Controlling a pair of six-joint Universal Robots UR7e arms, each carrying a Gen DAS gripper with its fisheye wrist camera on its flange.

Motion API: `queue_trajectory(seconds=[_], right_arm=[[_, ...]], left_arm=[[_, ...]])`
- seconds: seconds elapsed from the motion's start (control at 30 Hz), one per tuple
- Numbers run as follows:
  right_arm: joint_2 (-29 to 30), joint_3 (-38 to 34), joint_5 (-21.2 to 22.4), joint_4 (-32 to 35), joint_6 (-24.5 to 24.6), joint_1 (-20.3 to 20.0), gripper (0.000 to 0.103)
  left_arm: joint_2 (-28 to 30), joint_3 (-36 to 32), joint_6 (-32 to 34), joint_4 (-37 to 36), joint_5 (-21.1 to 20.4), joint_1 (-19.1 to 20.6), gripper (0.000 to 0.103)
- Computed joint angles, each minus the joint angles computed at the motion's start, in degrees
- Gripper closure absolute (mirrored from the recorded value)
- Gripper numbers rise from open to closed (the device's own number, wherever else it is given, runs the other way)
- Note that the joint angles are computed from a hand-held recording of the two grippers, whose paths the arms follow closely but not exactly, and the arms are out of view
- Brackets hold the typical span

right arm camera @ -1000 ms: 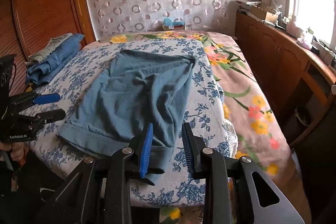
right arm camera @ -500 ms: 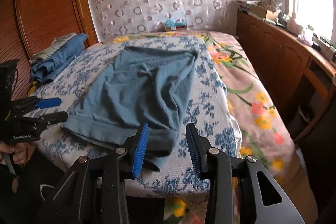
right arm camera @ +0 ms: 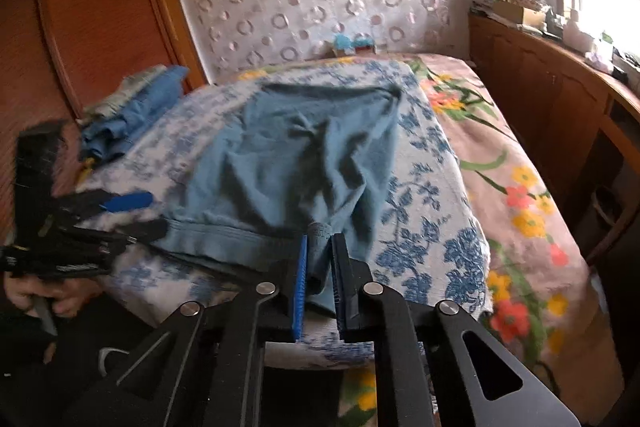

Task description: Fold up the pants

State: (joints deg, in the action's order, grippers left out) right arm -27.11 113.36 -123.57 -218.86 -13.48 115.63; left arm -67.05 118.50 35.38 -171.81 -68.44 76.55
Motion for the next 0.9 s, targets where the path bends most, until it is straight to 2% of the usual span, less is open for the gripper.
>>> queue_trajectory(seconds=[0.2,0.33,0.43,0.5,0.6,0.73,0.9], right_arm=[[0.52,1.32,-1.50,-2.26,-1.03,1.42,0.092],[1.49,0.75,-4.74,-1.72,0.08,0.93,0.092],[0.99,0.97,-3.95,-1.67,2.16,0.27,0.083],[0.62,1.31,-2.33,-1.85,3.28,-0.27,0.068],[0.77,0.68,-1.68,-1.43,4.02,-0.67,0.066],[1.87,-1.26,-4.74,0.85,4.78,-0.57,0.066],[2.32,-1.99,-4.58,2.56,6.15,-0.79,0.066]], left_arm=[[0.06,0.08,-0.15,-0.31,-0.38,0.25,0.040],[0.05,0.08,-0.18,-0.20,-0.89,0.55,0.040],[-0.02,0.25,-0.02,-0.28,-1.37,0.83,0.040],[0.04,0.04,0.16,0.14,-1.82,1.04,0.040],[-0.03,-0.01,0.08,0.29,-2.28,1.23,0.040],[-0.04,0.01,0.08,0.14,-2.91,1.49,0.040],[0.03,-0.16,0.23,0.10,-3.65,1.84,0.040]])
